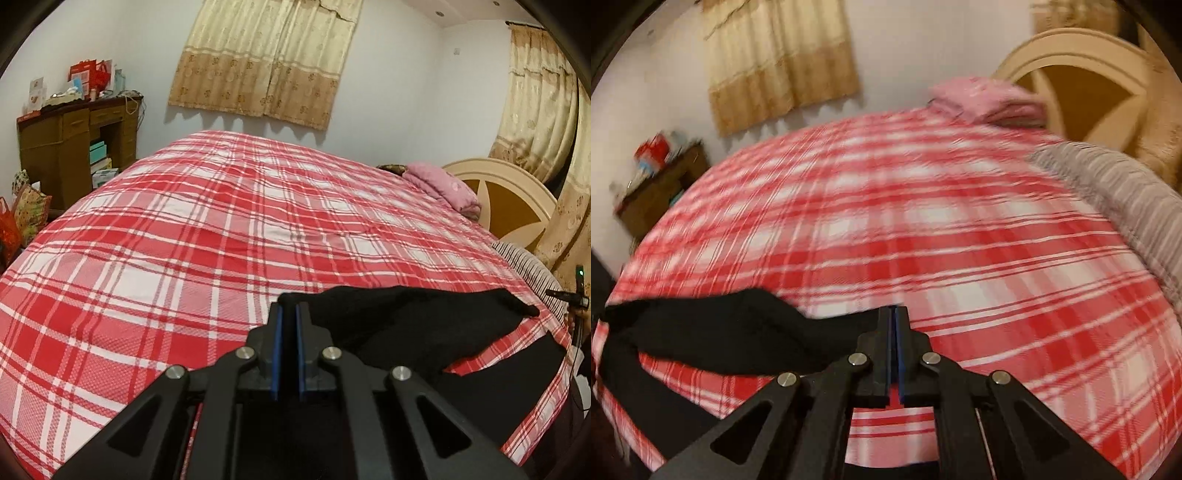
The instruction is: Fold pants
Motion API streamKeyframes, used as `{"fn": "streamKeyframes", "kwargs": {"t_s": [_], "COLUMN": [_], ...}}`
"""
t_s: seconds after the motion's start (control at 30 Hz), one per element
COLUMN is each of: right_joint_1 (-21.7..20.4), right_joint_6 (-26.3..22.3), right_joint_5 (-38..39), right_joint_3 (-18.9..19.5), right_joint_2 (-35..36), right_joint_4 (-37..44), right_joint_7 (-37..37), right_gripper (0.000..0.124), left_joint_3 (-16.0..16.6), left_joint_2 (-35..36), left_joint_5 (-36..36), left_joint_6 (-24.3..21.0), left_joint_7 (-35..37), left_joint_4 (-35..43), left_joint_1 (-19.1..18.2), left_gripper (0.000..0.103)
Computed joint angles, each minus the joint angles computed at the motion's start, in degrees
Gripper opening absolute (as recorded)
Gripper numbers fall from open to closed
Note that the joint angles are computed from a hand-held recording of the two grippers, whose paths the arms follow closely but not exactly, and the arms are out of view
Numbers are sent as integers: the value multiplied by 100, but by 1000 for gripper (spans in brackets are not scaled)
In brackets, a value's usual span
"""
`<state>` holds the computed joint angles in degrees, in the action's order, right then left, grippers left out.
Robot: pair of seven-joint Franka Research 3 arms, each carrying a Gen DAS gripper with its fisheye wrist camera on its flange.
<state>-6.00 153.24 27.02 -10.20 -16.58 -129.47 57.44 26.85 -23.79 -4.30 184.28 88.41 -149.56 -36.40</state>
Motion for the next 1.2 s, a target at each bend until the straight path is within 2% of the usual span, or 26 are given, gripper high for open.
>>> {"fn": "streamKeyframes", "kwargs": {"t_s": [0.07, 0.13, 0.17, 0.2, 0.3, 0.37, 0.47, 0.5, 0.57, 0.67, 0.73, 0.87, 1.03, 1.2], "right_joint_1": [53, -14, -83, -125, -182, -212, -263, -265, -204, -182, -224, -205, -236, -305], "right_joint_6": [-492, -530, -542, -536, -554, -806, -1006, -1019, -1196, -1266, -1118, -875, -1360, -2183], "right_joint_5": [195, 259, 225, 265, 499, 506, -101, -450, -615, -991, -1093, -706, -543, -493], "right_joint_3": [-74, -66, -61, -71, -121, -114, 55, 142, 155, 204, 201, 61, 69, 144], "right_joint_2": [181, 348, 488, 557, 731, 831, 840, 754, 560, 287, 254, 460, 1224, 2005], "right_joint_4": [164, 193, 256, 288, 446, 602, 639, 524, 307, -14, -44, 326, 1233, 2001], "right_joint_7": [73, 224, 378, 458, 391, 311, 342, 366, 57, -238, -166, -129, 218, 462], "right_gripper": [8, 41, 63, 64, 64, 63, 38, 36, 33, 33, 34, 35, 36, 36], "left_joint_3": [94, 131, 165, 180, 185, 140, 40, 55, 66, 68, 9, -159, -427, -973], "left_joint_2": [-27, 23, 55, 80, 140, 196, 231, 237, 220, 207, 210, 240, 391, 508], "left_joint_5": [-3, -19, -47, -78, -190, -258, -354, -392, -452, -523, -559, -583, -689, -781], "left_joint_6": [-12, -59, -76, -90, -106, -130, -164, -157, -158, -167, -175, -222, -372, -569], "left_joint_7": [67, 105, 141, 174, 272, 305, 361, 405, 468, 541, 551, 570, 610, 665], "left_joint_4": [-13, 16, 39, 54, 90, 124, 135, 140, 133, 131, 132, 158, 276, 375], "left_joint_1": [-103, -129, -163, -178, -203, -177, -116, -140, -166, -182, -129, 11, 265, 791], "left_gripper": [7, 7, 7, 7, 7, 7, 7, 7, 7, 7, 7, 7, 7, 7]}}
